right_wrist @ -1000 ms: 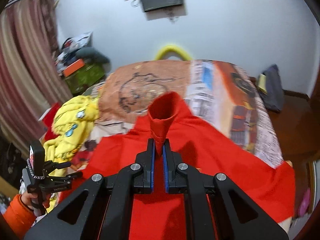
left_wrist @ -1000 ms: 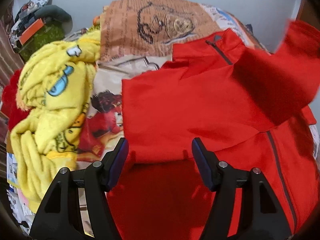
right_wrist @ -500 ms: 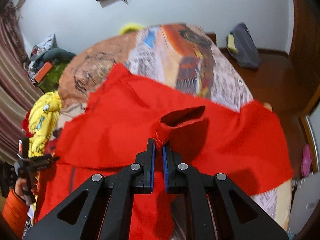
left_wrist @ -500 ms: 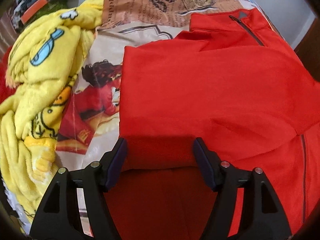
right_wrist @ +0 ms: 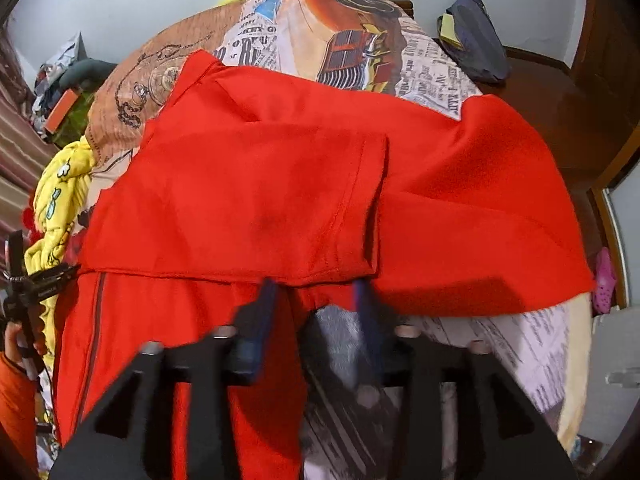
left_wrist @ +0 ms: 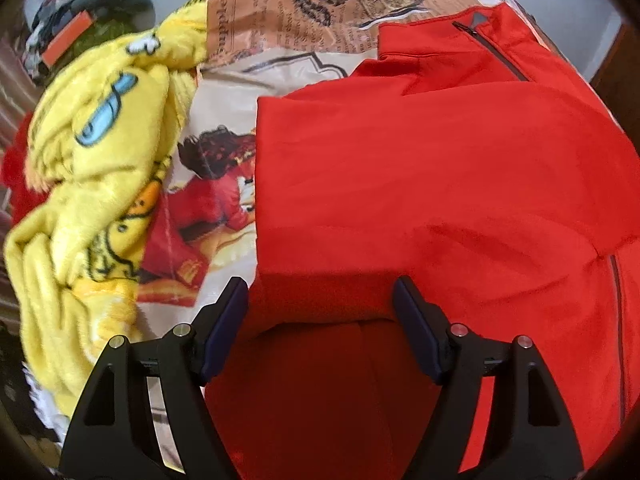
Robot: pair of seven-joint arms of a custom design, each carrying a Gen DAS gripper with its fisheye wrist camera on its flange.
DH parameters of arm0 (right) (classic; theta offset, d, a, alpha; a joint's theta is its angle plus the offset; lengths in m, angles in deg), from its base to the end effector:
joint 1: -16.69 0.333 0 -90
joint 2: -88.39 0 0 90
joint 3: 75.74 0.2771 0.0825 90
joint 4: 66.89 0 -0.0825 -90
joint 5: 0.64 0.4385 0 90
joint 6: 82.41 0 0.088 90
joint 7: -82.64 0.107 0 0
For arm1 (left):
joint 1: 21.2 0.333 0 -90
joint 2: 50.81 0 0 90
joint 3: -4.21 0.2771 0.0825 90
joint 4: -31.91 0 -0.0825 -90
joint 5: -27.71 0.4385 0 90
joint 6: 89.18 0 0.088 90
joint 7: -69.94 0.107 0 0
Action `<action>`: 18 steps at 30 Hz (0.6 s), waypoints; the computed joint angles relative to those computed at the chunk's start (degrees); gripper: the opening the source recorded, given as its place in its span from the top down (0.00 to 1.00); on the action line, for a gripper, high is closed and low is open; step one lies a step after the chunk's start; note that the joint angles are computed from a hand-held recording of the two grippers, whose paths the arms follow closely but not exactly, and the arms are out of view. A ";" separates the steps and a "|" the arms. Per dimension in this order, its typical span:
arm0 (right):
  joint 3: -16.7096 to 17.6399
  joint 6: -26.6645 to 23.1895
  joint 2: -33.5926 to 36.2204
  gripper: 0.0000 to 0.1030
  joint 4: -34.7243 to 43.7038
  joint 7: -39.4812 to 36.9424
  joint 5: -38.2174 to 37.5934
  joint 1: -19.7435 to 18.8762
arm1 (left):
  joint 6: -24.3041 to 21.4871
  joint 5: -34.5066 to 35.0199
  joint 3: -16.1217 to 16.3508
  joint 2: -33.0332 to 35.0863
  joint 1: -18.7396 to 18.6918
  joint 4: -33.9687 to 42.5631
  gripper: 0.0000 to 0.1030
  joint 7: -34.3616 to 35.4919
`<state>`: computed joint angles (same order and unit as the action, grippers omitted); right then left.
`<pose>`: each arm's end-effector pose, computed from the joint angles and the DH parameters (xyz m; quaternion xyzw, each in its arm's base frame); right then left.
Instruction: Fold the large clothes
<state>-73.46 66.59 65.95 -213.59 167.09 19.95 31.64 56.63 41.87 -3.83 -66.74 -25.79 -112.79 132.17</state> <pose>0.4831 0.1415 0.3805 -0.7292 0.6405 -0.0445 0.2369 0.4996 -0.1124 0.3336 -0.7231 0.6678 -0.0874 0.1535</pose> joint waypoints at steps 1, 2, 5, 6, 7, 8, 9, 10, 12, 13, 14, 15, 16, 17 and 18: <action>0.47 0.08 -1.14 0.48 -0.58 0.66 -0.99 -0.47 | -0.31 0.20 -0.13 -0.58 -0.14 -0.15 0.28 0.33; 0.88 0.36 -2.20 0.45 -1.15 1.24 -1.96 -0.88 | -0.43 0.23 -0.23 -1.37 -0.46 -0.35 0.28 0.95; 0.80 1.12 -4.49 0.41 -2.22 1.95 -2.97 -1.36 | 0.02 0.21 -0.74 -3.67 -1.44 -0.70 0.28 1.81; 0.78 1.58 -5.00 0.40 -2.51 2.33 -3.09 -1.52 | 0.18 0.38 -0.98 -4.27 -1.67 -0.66 0.28 1.75; 0.85 1.99 -5.88 0.40 -2.95 2.95 -3.44 -1.93 | 0.42 0.40 -1.16 -4.83 -2.03 -0.46 0.28 1.82; 0.88 2.39 -6.74 0.40 -3.38 3.50 -3.85 -2.38 | 0.73 0.29 -1.31 -5.25 -2.44 -0.12 0.28 1.91; 0.96 2.84 -7.39 0.40 -3.72 4.01 -4.17 -2.67 | 1.18 0.13 -1.38 -5.55 -2.82 0.19 0.28 2.01; 1.00 3.40 -8.07 0.39 -4.10 4.46 -4.48 -2.99 | 1.95 -0.20 -1.48 -5.82 -3.35 0.70 0.28 2.12; 0.94 4.67 -9.78 0.38 -5.19 5.42 -5.01 -3.80 | 3.12 -0.55 -1.71 -5.71 -4.10 1.83 0.28 2.26; 0.57 5.34 -10.55 0.37 -5.76 5.61 -4.86 -3.97 | 3.93 -0.34 -2.05 -5.46 -4.32 2.59 0.28 2.04; 0.49 5.76 -11.01 0.36 -6.08 6.00 -4.83 -4.17 | 4.74 -0.05 -2.42 -5.05 -4.52 3.43 0.28 1.74; 0.59 6.23 -11.49 0.36 -6.46 6.68 -5.08 -4.76 | 5.39 0.06 -2.64 -4.60 -4.79 4.24 0.28 1.60; 0.70 6.84 -11.98 0.35 -7.01 7.33 -5.56 -5.61 | 6.07 0.04 -2.79 -3.87 -5.13 5.21 0.28 1.60; 0.91 7.32 -12.28 0.34 -7.40 8.04 -6.00 -6.28 | 6.79 -0.07 -2.91 -2.98 -5.51 6.23 0.27 1.70; 1.15 7.56 -12.51 0.34 -7.67 8.81 -6.41 -6.84 | 7.27 -0.17 -3.06 -2.31 -5.86 7.04 0.27 1.70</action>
<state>-72.31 74.15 53.44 -221.26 175.91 13.54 24.80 63.90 41.70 -6.90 -69.05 -31.64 -105.75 133.87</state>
